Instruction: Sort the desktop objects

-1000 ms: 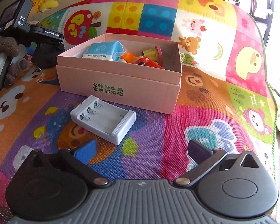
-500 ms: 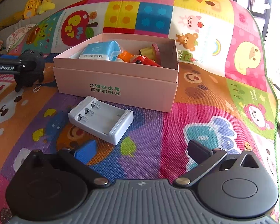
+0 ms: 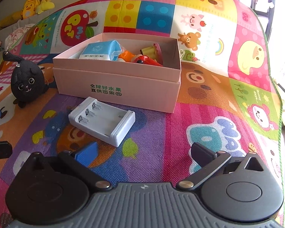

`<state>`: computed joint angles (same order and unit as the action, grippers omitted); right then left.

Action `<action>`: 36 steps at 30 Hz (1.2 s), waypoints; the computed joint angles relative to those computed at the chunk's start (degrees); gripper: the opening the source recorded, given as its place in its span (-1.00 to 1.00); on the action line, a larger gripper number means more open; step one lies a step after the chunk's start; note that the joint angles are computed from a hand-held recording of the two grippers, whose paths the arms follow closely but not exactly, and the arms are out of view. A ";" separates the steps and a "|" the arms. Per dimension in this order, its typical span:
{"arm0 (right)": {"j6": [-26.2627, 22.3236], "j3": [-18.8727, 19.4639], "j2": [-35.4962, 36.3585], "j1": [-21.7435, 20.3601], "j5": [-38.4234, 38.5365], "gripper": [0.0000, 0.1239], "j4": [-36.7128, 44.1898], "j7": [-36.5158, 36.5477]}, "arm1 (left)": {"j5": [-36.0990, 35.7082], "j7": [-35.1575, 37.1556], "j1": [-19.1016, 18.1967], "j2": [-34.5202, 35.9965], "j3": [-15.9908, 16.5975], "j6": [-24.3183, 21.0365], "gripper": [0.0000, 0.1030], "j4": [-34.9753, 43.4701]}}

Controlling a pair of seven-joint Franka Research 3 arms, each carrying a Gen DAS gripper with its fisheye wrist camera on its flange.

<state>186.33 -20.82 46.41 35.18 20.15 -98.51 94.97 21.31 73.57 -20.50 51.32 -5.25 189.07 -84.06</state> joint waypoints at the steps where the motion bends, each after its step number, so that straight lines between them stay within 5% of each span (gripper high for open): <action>1: 0.36 2.00 -0.57 -1.81 -0.38 0.66 -0.17 -0.94 | -1.41 -1.26 -2.48 0.05 3.29 0.19 0.92 0.15; 3: -0.43 0.33 -0.27 -0.29 -0.48 0.66 -0.08 -0.70 | -5.89 -5.53 -8.72 0.46 11.74 -0.08 0.95 0.43; 8: -5.08 3.92 -2.29 -3.70 -3.72 0.66 1.19 -3.37 | -11.11 -15.76 -14.02 1.11 21.03 -2.33 0.99 0.27; 10: -2.15 9.89 -4.32 -7.78 -5.88 0.66 0.45 -6.64 | -12.45 -20.15 -17.54 1.52 26.89 -2.54 0.99 -0.72; 15: 5.06 13.75 -2.74 -6.93 -10.23 0.66 4.85 -16.45 | -16.73 -29.99 -23.84 2.51 37.91 -0.86 1.00 -4.72; 17: 4.52 12.52 0.74 -4.47 -10.28 0.66 10.41 -19.19 | -17.83 -32.05 -23.34 1.99 37.84 -0.20 1.00 -5.98; 20: 2.52 4.85 9.62 2.26 -7.56 0.62 22.53 -20.75 | -18.41 -33.20 -20.13 0.51 34.13 1.42 1.00 -7.29; 24: -6.02 0.12 19.81 3.63 -7.71 0.49 39.02 -17.97 | -24.23 -37.38 -25.96 2.26 40.96 -0.73 0.99 -8.55; 26: -9.36 -4.20 23.75 4.53 -8.55 0.49 44.42 -13.46 | -24.33 -37.55 -24.05 1.58 38.75 3.83 1.00 -9.95; 30: -13.88 3.11 21.82 0.40 -11.69 0.03 44.03 -16.65 | -26.21 -34.53 -23.16 1.39 37.19 5.25 1.00 -10.05; 36: -4.86 11.66 8.61 -3.49 -15.72 0.01 22.75 -22.36 | -27.98 -29.66 -23.26 1.65 36.50 3.90 1.00 -8.74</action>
